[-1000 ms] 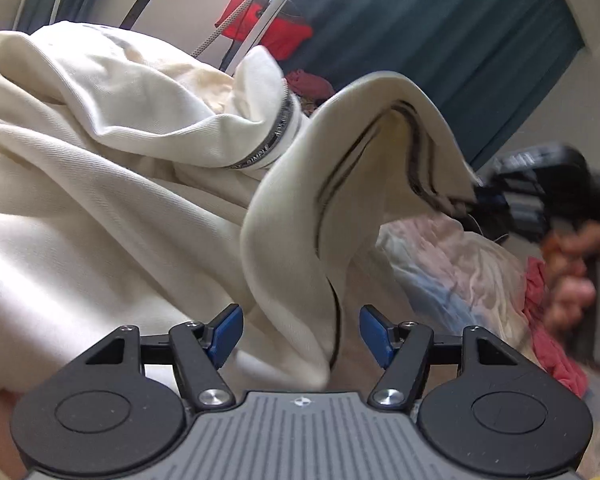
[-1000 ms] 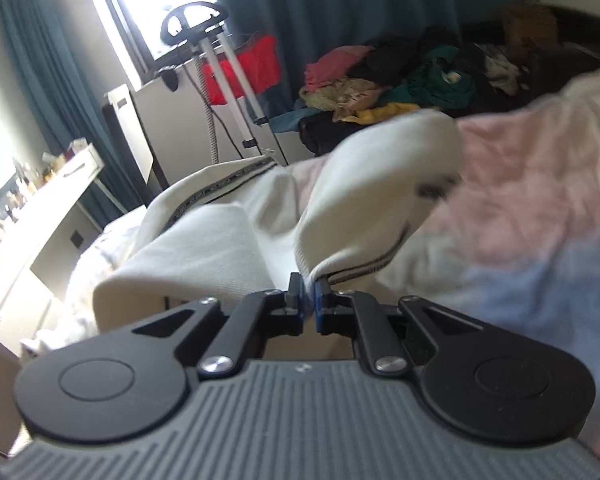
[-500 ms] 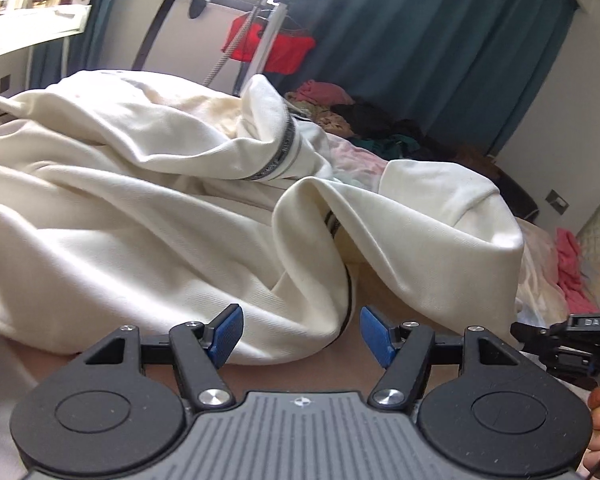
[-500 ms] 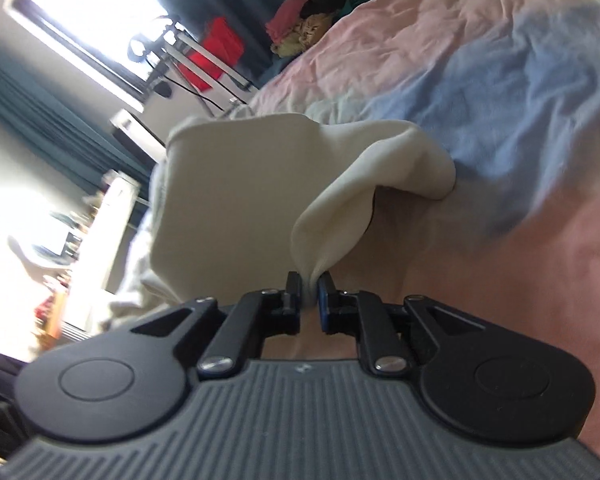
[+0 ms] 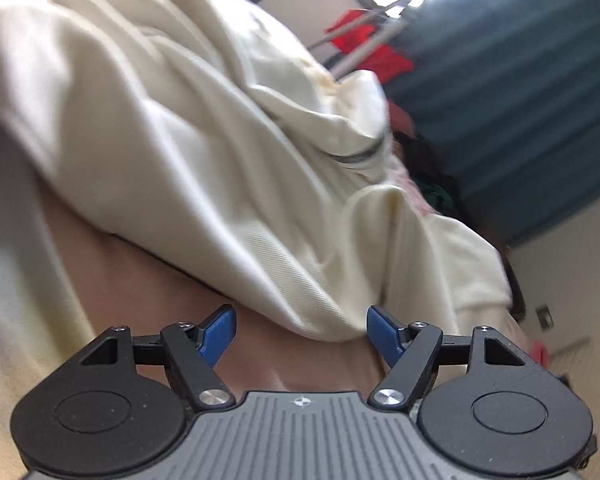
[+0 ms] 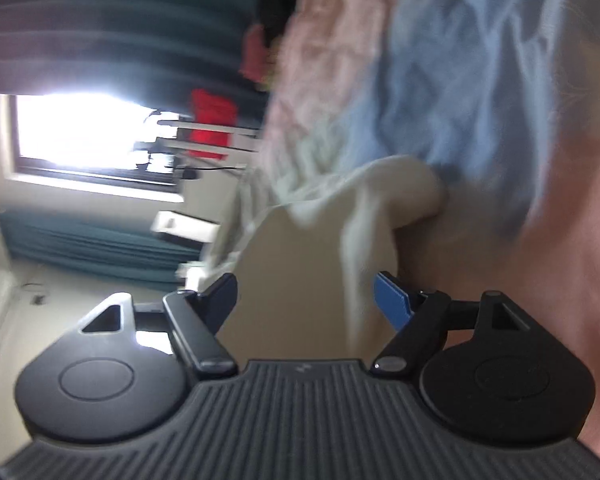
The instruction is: Fold clothes
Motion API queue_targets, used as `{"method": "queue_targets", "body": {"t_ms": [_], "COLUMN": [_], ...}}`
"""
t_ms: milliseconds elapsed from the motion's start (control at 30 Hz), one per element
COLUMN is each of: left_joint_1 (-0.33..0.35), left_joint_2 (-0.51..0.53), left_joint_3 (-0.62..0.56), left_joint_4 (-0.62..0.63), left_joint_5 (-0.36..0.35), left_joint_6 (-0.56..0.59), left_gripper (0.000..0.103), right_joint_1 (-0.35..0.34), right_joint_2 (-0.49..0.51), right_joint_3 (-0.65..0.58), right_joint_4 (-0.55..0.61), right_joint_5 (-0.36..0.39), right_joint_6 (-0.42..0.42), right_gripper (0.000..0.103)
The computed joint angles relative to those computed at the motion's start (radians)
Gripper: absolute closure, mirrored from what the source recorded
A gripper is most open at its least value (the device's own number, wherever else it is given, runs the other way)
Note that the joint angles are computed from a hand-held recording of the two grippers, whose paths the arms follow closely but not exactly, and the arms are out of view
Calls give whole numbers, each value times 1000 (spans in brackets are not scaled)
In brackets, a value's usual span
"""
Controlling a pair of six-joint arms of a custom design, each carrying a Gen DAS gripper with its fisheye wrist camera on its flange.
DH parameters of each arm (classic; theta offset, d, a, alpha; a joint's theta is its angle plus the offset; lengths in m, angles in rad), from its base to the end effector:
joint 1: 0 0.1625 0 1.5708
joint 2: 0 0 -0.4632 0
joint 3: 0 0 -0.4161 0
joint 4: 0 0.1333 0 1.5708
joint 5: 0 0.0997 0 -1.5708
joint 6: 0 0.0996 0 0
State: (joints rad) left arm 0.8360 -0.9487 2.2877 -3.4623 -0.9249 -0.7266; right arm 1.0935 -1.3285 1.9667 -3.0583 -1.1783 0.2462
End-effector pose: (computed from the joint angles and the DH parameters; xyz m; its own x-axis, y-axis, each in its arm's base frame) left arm -0.1866 -0.4947 0.1186 -0.9803 -0.1946 -0.0343 -0.1078 0.6720 -0.7326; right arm -0.1143 -0.5942 0.3784 -0.8499 0.3072 -0.4280 0.5264 0.5277 -0.6666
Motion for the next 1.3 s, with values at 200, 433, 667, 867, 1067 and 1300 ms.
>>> {"method": "queue_targets", "body": {"t_ms": [200, 433, 667, 867, 1067, 1300], "left_joint_1": [-20, -67, -154, -158, -94, 14], "left_joint_2": [19, 1, -205, -396, -411, -390], "left_joint_3": [19, 20, 0, -85, -162, -65], "left_joint_4": [-92, 11, 529, 1085, 1190, 794], "left_joint_5": [51, 246, 396, 359, 332, 297], "left_joint_6": [-42, -194, -543, -950, -841, -677], "left_gripper": [27, 28, 27, 27, 21, 22], "right_joint_1": [-27, -42, -39, -91, -149, -151], "right_joint_2": [66, 135, 114, 64, 8, -25], "right_joint_3": [-69, -170, -155, -118, -95, -90], "right_joint_4": [-7, -38, -117, -346, -545, -402], "right_joint_5": [32, 42, -47, -21, -93, -295], "right_joint_6": [22, 23, -50, 64, 108, -45], "right_gripper": [25, 45, 94, 97, 97, 96]}}
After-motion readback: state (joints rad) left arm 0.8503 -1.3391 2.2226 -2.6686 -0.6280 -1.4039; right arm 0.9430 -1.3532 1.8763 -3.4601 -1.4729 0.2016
